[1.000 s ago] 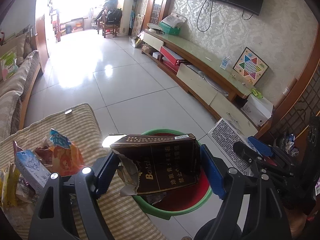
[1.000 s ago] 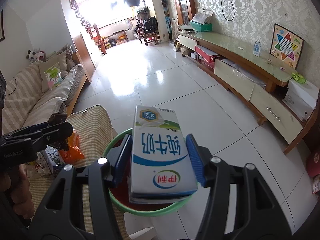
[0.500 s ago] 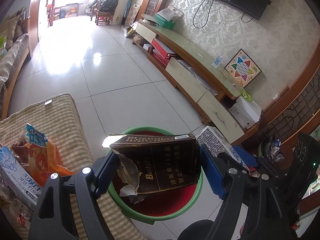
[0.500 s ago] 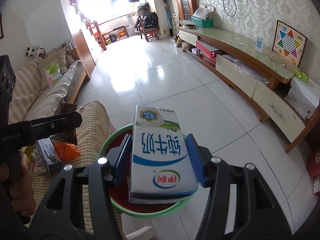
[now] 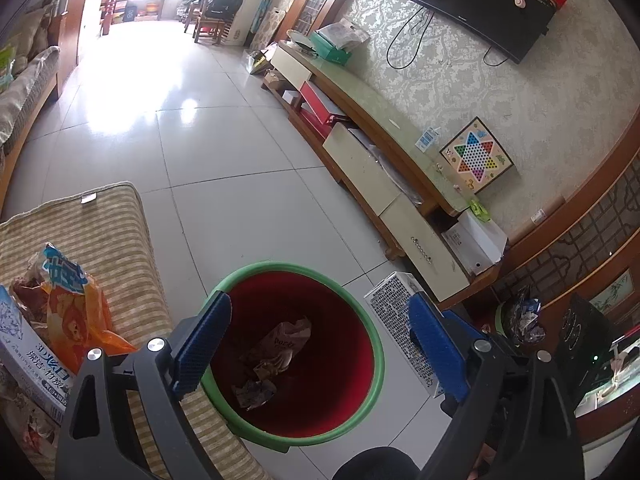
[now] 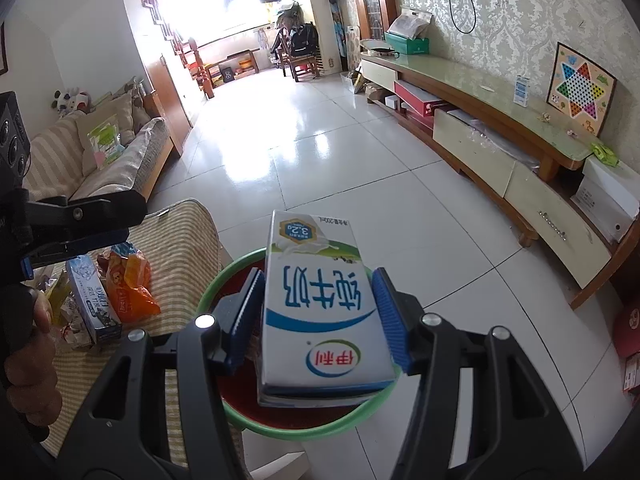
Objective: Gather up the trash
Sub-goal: 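Open the left gripper to drop the brown carton while the right drops the milk carton, then move both grippers back over the remaining trash on the table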
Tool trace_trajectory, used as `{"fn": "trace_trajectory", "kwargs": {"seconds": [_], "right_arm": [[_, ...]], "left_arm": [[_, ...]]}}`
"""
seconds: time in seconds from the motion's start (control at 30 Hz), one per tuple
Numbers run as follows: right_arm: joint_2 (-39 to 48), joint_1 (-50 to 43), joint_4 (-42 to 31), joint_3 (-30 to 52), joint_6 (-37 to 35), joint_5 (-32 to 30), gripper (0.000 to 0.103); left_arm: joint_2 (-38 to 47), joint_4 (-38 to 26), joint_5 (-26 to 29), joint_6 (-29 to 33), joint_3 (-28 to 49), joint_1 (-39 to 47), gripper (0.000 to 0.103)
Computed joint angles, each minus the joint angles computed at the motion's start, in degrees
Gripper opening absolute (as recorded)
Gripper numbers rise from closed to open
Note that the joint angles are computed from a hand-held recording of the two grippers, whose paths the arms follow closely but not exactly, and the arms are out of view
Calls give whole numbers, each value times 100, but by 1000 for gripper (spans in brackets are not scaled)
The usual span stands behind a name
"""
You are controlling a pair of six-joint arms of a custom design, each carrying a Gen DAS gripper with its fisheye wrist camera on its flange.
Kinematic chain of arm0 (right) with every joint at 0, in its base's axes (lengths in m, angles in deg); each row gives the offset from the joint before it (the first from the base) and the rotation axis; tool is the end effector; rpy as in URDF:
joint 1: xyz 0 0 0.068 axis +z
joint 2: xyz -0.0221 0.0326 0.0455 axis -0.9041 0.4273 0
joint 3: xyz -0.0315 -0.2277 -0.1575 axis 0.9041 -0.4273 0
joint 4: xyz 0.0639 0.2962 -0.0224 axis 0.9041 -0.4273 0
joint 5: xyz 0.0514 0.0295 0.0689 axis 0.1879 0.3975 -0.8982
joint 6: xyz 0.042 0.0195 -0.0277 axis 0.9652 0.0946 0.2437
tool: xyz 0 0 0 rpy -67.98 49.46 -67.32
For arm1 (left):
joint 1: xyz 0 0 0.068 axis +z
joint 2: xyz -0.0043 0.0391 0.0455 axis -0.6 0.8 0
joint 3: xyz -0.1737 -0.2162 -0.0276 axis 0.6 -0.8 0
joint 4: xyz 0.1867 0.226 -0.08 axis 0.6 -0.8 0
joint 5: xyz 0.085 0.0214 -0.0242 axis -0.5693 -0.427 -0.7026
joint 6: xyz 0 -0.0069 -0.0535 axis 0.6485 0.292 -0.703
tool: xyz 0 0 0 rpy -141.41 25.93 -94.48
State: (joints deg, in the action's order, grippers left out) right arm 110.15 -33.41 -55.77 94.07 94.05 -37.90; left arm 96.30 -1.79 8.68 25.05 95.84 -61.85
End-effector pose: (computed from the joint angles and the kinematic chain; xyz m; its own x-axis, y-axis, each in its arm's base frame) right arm 0.2624 0.1464 0.1932 -0.6786 0.1999 -0.7067 0.0839 0.9771 0.1957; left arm 0.3391 -0.1698 0.2216 -0.8187 0.0554 -0.5715 0.3510 0.8361 -0.4217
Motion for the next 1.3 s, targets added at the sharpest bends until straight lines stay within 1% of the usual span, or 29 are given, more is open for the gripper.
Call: {"fn": "trace_trajectory", "kwargs": {"seconds": [0.17, 0.2, 0.23, 0.3, 0.37, 0.43, 0.53, 0.63, 0.77, 0.97, 1.1, 1.23, 1.27, 1.3], "right_arm": [[140, 43, 40, 103, -40, -97, 55], [143, 38, 56, 112, -61, -131, 56], [160, 62, 63, 135, -63, -123, 59], [189, 188, 54, 193, -46, 35, 87], [182, 324, 40, 246, -29, 275, 95], [216, 409, -2, 336, -58, 405, 98], [353, 492, -165, 529, -12, 541, 98], [465, 590, -305, 681, 66, 638, 98], [598, 837, -493, 909, 168, 821, 98], [810, 1273, -736, 1285, 285, 1093, 98], [1071, 1598, -908, 1650, 395, 1218, 98], [1448, 1915, -1145, 2153, 464, 1283, 98], [1557, 1994, -1212, 2298, 478, 1300, 98], [1674, 2080, -1251, 2441, 506, 1295, 98]], "left_arm": [[-189, -7, 10, 11, -101, 88, 86], [-239, -11, 10, 22, -135, 107, 86], [-282, -23, 5, 49, -160, 131, 86], [-359, -45, -45, 101, -209, 157, 86], [-426, -89, -32, 138, -266, 201, 86], [-526, -118, -28, 140, -338, 258, 86], [-731, -215, -59, 213, -438, 365, 87], [-1027, -305, -346, 356, -585, 426, 95], [-1421, -502, -551, 590, -769, 559, 95], [-2230, -786, -420, 722, -1234, 1000, 95], [-2849, -1089, -397, 969, -1554, 1463, 95], [-3387, -1490, -230, 1360, -1805, 2176, 95], [-3474, -1637, -155, 1471, -1847, 2415, 95], [-3528, -1773, 39, 1618, -1894, 2679, 95]]}}
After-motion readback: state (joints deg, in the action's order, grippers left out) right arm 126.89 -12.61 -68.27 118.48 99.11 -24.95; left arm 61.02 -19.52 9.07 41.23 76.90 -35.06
